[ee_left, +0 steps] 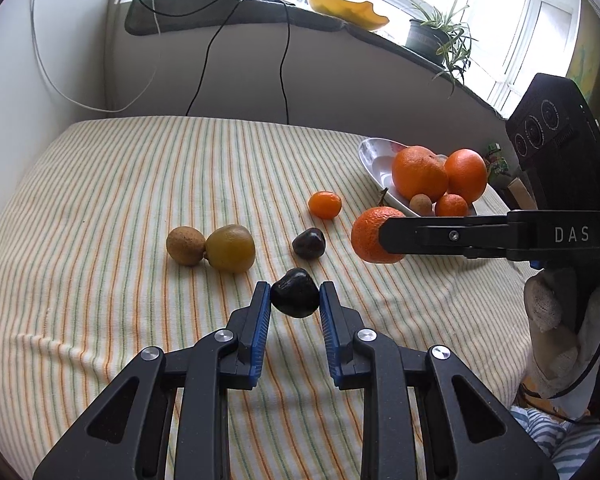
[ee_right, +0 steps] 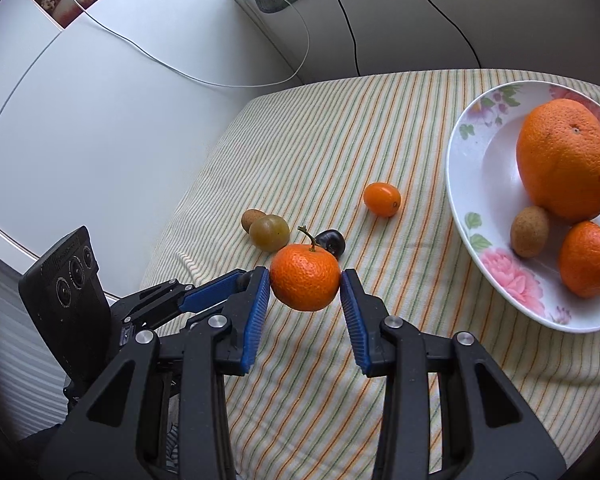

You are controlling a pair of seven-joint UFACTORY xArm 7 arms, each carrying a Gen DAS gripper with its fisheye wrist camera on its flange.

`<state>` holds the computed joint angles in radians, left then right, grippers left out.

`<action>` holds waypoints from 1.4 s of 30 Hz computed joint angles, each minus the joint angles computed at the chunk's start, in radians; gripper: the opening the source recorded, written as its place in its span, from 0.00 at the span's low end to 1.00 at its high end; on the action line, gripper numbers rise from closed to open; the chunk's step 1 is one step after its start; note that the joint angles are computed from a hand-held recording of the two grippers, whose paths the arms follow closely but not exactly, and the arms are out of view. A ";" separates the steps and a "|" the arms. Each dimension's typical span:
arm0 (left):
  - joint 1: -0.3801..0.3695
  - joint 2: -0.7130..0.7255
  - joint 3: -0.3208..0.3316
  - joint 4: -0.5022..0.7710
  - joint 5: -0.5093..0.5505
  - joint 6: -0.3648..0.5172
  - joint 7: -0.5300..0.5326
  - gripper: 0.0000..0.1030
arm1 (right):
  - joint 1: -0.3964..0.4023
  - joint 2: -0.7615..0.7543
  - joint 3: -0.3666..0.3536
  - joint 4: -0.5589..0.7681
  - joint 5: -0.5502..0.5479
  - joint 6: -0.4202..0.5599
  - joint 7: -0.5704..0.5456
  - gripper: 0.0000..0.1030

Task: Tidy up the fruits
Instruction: 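Grasp the dark plum with the left gripper while the right grasps the tangerine, carry both to the plate, then lower the plum into the plate with the left gripper while the right releases the tangerine there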

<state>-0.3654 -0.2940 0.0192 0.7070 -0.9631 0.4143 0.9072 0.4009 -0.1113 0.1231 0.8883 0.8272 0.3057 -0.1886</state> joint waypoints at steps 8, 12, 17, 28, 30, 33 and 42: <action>-0.016 0.040 -0.018 0.069 -0.027 0.001 0.025 0.22 | -0.033 -0.122 -0.017 -0.108 -0.196 -0.051 0.163 0.37; -0.019 0.076 -0.034 0.119 -0.057 0.004 0.043 0.22 | -0.045 -0.166 -0.034 -0.152 -0.280 -0.060 0.231 0.37; -0.015 0.125 -0.065 0.184 -0.078 0.011 0.057 0.22 | -0.054 -0.189 -0.041 -0.182 -0.386 -0.077 0.316 0.37; 0.039 0.299 -0.140 0.401 -0.070 0.084 0.029 0.22 | -0.100 -0.168 -0.014 -0.168 -0.574 -0.089 0.435 0.37; 0.051 0.332 -0.154 0.440 -0.059 0.099 0.014 0.22 | -0.116 -0.157 -0.005 -0.158 -0.616 -0.090 0.457 0.37; 0.065 0.381 -0.177 0.494 -0.024 0.104 -0.019 0.22 | -0.134 -0.135 0.006 -0.142 -0.671 -0.091 0.487 0.37; 0.102 0.493 -0.231 0.616 0.060 0.144 -0.089 0.22 | -0.151 -0.086 0.009 -0.108 -0.748 -0.088 0.520 0.37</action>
<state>-0.2636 0.1987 -0.2117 1.3234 -0.9036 0.5586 0.8186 0.2496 -0.1974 0.1319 0.7808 0.0792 0.2176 0.3311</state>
